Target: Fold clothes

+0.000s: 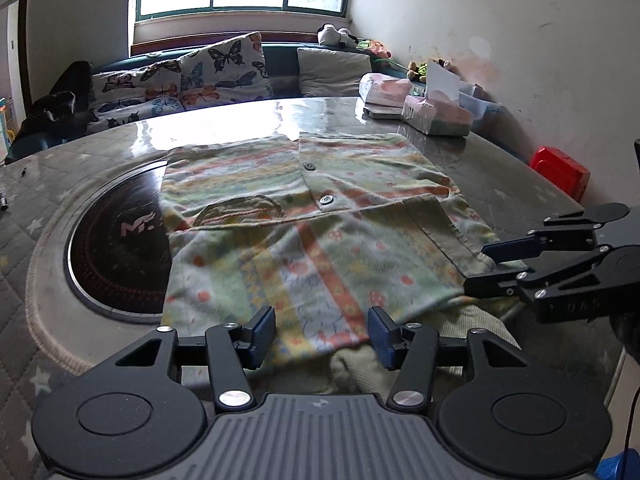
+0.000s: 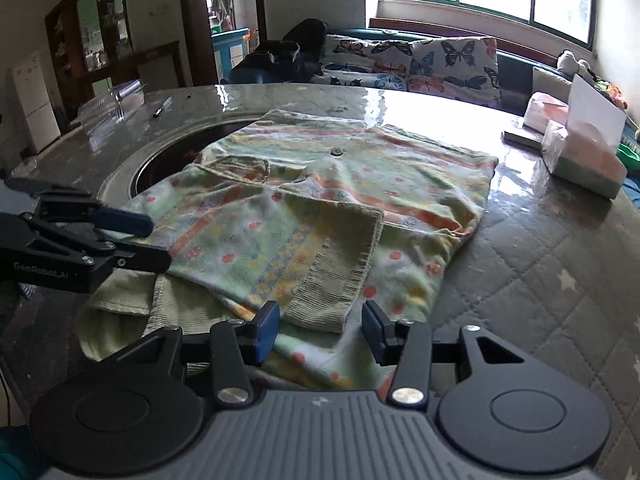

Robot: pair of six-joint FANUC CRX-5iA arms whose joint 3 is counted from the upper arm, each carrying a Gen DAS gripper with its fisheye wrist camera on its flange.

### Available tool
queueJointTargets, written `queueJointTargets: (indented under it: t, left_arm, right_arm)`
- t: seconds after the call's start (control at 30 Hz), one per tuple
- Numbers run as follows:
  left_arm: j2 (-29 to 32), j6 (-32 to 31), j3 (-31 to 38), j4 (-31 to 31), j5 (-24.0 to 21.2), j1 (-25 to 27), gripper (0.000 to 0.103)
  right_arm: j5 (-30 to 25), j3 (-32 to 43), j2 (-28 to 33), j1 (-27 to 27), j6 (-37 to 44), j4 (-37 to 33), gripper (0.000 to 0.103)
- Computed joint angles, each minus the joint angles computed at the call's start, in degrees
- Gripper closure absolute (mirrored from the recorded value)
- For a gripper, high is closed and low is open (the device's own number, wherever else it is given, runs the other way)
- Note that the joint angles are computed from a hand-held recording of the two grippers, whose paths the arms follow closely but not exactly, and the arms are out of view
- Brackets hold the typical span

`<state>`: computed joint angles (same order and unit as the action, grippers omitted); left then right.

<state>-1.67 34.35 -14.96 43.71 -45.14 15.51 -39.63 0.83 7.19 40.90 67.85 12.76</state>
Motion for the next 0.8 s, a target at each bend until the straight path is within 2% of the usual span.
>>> queueJointTargets:
  t: [0.13, 0.23, 0.37, 0.43, 0.63, 0.77, 0.8]
  left_arm:
    - [-1.70, 1.74, -0.28, 0.07, -2.31, 1.44, 0.046]
    - [-2.53, 3.31, 0.18, -0.85, -5.92, 2.51, 0.044]
    - [-3.61, 4.26, 0.05, -1.43, -10.23, 3.76, 0.043]
    - [-4.19, 4.99, -0.13, -1.97, -11.41, 4.14, 0.043]
    - [-3.42, 7.37, 0.62, -2.66, -15.08, 4.07, 0.046]
    - [-2.76, 6.97, 0.95, -1.79, -16.69, 3.75, 0.074]
    - [-2.66, 6.79, 1.04, -1.30, -16.71, 3.74, 0.077]
  right_arm:
    - [1.18, -2.00, -1.95, 0.27, -1.57, 2.30, 0.056]
    - [1.04, -3.22, -3.18, 0.71, -1.72, 3.69, 0.052]
    - [0.41, -4.92, -4.72, 1.53, -0.69, 4.82, 0.050]
    - [0.48, -6.30, -5.71, 2.04, -0.20, 5.92, 0.045]
    - [1.13, -9.30, -7.70, 3.29, 1.12, 7.44, 0.042]
    - [1.78, -10.56, -8.47, 4.15, 3.00, 7.52, 0.037]
    - [1.79, -10.74, -8.50, 4.36, 3.52, 7.59, 0.036]
